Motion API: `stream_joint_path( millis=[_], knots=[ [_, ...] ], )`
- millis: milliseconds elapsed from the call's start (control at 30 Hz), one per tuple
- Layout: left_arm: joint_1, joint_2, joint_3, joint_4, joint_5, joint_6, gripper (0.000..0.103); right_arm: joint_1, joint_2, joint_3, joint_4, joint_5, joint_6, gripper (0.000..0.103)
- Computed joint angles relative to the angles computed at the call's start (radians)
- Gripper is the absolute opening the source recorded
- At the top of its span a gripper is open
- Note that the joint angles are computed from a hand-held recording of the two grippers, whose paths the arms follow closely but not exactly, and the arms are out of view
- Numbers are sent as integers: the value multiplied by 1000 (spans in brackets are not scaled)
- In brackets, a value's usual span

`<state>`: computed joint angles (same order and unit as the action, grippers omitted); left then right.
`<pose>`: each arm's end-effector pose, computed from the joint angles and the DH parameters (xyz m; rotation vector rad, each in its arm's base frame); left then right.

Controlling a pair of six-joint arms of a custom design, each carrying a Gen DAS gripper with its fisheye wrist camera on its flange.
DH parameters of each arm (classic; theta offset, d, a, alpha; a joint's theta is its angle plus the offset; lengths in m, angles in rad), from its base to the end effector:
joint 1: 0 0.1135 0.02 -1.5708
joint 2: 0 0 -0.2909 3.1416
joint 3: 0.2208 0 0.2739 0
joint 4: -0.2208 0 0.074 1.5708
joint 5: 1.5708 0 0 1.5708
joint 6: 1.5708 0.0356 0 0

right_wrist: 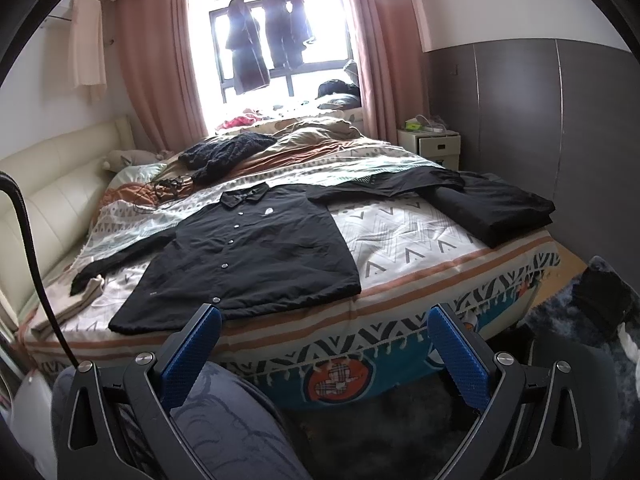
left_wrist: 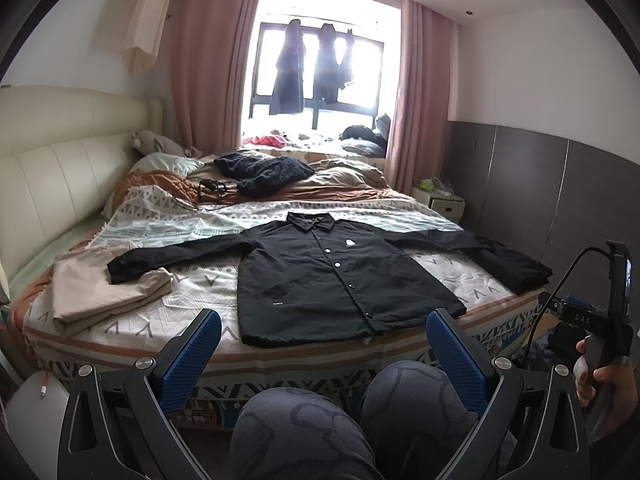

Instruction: Fold large clothes

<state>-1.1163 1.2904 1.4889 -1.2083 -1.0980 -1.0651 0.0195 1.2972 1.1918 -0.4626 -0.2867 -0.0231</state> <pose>0.1328 -0.1996 0.4282 -0.2917 1.9453 0.0523 0.3044 0.0160 0.3669 -0.2129 2.1172 0.3041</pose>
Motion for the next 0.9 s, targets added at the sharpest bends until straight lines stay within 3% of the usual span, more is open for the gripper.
stream_joint_path(
  millis=[600,767,900],
  knots=[
    [45,-21,9,-15,28,2,103,20,25,30,-15,10,27,103],
    [90,-35,15,0,35,46,103,60,78,97,-31,-2,33,103],
    [167,-71,-16,88,74,125,103,110,126,176,-42,1,35,103]
  ],
)
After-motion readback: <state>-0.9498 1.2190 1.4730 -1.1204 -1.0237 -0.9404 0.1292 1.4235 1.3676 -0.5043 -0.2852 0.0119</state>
